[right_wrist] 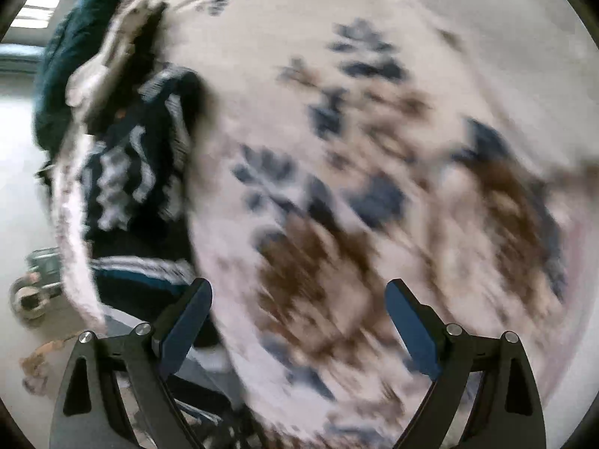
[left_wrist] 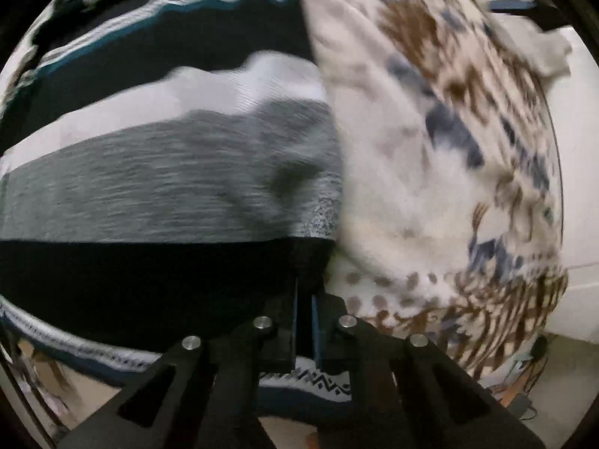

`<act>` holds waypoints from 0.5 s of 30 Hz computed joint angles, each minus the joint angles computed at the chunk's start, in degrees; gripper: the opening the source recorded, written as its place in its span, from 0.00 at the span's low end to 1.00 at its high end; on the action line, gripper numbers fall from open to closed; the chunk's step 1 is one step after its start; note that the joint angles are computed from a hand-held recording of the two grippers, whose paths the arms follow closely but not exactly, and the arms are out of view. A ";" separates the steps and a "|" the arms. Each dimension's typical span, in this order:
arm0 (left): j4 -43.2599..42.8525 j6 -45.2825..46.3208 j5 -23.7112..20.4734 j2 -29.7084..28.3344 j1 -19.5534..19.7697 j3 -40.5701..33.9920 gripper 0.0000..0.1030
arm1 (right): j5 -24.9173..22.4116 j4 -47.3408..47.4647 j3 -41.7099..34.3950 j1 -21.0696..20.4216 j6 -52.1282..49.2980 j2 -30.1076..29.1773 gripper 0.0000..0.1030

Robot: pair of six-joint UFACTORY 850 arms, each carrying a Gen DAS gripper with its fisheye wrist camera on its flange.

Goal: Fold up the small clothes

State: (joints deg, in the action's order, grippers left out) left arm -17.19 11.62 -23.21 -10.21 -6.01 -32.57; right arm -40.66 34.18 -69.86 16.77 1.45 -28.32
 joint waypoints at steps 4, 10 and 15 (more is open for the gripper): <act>0.60 -0.22 -2.25 4.65 3.36 0.40 0.04 | -2.27 17.14 -9.38 -1.37 -15.45 -9.84 0.92; 0.32 -0.55 -4.98 10.16 8.76 0.28 0.04 | -9.52 24.97 -28.42 -0.53 -18.76 -25.67 0.92; -2.04 1.43 -5.75 13.66 13.20 0.39 0.04 | -13.24 24.86 -39.19 1.17 -13.50 -33.72 0.49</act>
State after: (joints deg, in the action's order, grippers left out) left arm -19.23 13.05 -28.96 3.45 7.19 -32.18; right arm -53.90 59.04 -109.04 17.94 -12.05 -62.04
